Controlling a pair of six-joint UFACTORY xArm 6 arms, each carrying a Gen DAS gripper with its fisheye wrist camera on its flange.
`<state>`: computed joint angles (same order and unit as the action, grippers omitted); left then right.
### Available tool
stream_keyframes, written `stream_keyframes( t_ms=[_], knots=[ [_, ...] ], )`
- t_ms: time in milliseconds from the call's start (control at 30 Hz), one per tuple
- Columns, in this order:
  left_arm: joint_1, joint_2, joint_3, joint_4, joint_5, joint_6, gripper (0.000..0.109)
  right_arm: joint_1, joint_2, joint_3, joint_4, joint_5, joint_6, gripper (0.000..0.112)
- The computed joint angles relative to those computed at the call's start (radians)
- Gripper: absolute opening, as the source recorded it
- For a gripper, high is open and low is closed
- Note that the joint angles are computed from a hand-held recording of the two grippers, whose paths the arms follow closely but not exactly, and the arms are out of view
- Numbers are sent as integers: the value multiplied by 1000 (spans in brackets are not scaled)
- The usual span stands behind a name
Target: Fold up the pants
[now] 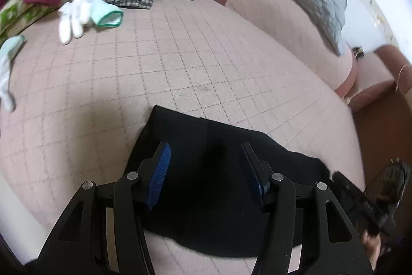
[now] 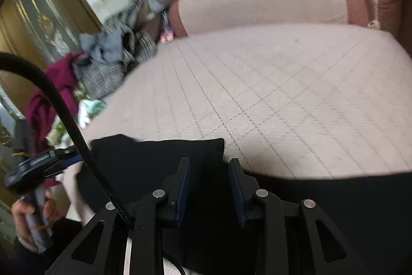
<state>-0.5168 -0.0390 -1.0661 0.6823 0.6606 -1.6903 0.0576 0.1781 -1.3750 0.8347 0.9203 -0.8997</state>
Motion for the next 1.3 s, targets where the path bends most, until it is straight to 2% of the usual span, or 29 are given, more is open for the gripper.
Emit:
stream_keyframes(
  t_ms=[67, 100, 133, 167, 233, 300, 400, 500, 667, 733, 800, 933, 1033, 1100, 1133, 1167, 1233, 1300],
  knots=[
    [2, 31, -25, -20, 35, 31, 55, 17, 82, -76, 3, 49, 49, 29],
    [1, 45, -38, -25, 66, 38, 55, 22, 106, -92, 16, 66, 53, 23],
    [-1, 50, -42, -21, 86, 36, 55, 22, 116, -93, 19, 70, 34, 13],
    [-5, 51, -38, -5, 100, 21, 55, 24, 109, -90, 9, 64, 19, 12],
    [0, 40, -6, 38, 78, -20, 56, 2, 90, -85, 44, 84, -44, 10],
    [3, 35, 8, 74, 66, -54, 56, -12, 66, -62, 83, 48, -72, 10],
    [-7, 55, -23, 75, 112, -24, 56, 24, 78, -36, 23, -44, -34, 9],
    [-10, 47, -12, 95, 110, -44, 56, 34, 78, -9, 28, -84, -37, 9],
    [-37, -17, 25, 116, 140, -121, 56, -17, 20, 7, 27, -13, -4, 10],
    [-58, -51, 39, 147, 153, -160, 56, -36, -37, 45, 71, 28, -49, 11],
    [-76, -69, 42, 167, 150, -173, 56, -52, -97, 91, 94, 107, -114, 13],
    [-126, -42, 7, 136, 152, -117, 56, -43, -182, 184, 110, 219, -181, 13],
    [-161, 21, -37, 96, 184, -71, 56, 7, -228, 275, 71, 177, -209, 13],
    [-198, 71, -90, 106, 279, -39, 56, 46, -246, 330, 16, 128, -207, 14],
    [-215, 90, -110, 122, 315, -34, 56, 49, -267, 361, 37, 110, -228, 15],
    [-227, 104, -125, 131, 341, -27, 56, 42, -281, 379, 69, 110, -251, 16],
    [-240, 132, -169, 126, 394, 13, 56, 21, -253, 346, 68, 180, -215, 16],
    [-236, 115, -155, 145, 378, -4, 56, 0, -238, 325, 68, 209, -187, 16]
  ],
)
